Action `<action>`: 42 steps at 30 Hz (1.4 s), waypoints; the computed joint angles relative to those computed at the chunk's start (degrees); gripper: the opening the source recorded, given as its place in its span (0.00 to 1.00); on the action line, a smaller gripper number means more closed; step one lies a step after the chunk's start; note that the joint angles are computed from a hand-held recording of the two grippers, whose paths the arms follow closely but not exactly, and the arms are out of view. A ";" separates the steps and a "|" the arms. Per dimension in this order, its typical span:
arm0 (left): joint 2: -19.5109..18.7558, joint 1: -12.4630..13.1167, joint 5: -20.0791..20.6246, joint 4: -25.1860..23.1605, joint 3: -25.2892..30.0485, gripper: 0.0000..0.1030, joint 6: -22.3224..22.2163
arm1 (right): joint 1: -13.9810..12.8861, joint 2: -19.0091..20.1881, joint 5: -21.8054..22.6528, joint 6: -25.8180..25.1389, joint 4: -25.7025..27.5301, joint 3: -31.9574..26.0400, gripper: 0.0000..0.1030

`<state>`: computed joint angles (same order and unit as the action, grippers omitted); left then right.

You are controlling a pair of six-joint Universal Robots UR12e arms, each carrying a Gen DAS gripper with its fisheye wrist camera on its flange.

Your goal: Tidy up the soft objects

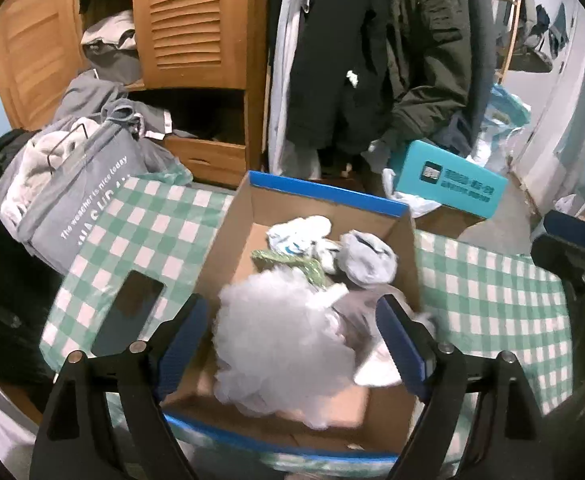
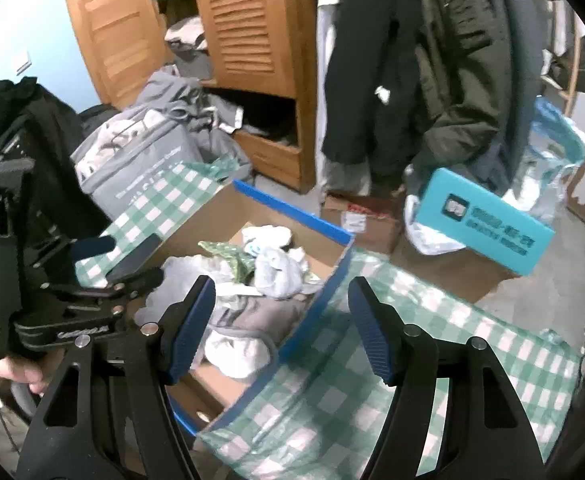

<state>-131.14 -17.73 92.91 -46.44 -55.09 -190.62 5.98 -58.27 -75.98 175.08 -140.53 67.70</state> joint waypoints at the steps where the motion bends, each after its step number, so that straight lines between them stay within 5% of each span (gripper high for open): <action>1: 0.52 -0.06 -0.41 0.62 -0.95 0.87 -0.17 | -0.07 -0.47 -0.41 -0.01 -0.78 0.77 0.66; 19: 2.79 -2.90 2.72 10.23 -6.09 0.98 4.55 | -1.82 -6.39 -4.45 4.90 -9.46 11.34 0.67; 28: 1.92 -4.41 6.78 13.69 -5.54 0.99 9.00 | -1.96 -6.57 -6.01 5.21 -11.73 12.29 0.67; 42: 1.99 -4.36 5.94 16.83 -5.92 0.99 7.38 | -1.90 -6.45 -5.35 4.41 -11.37 12.18 0.67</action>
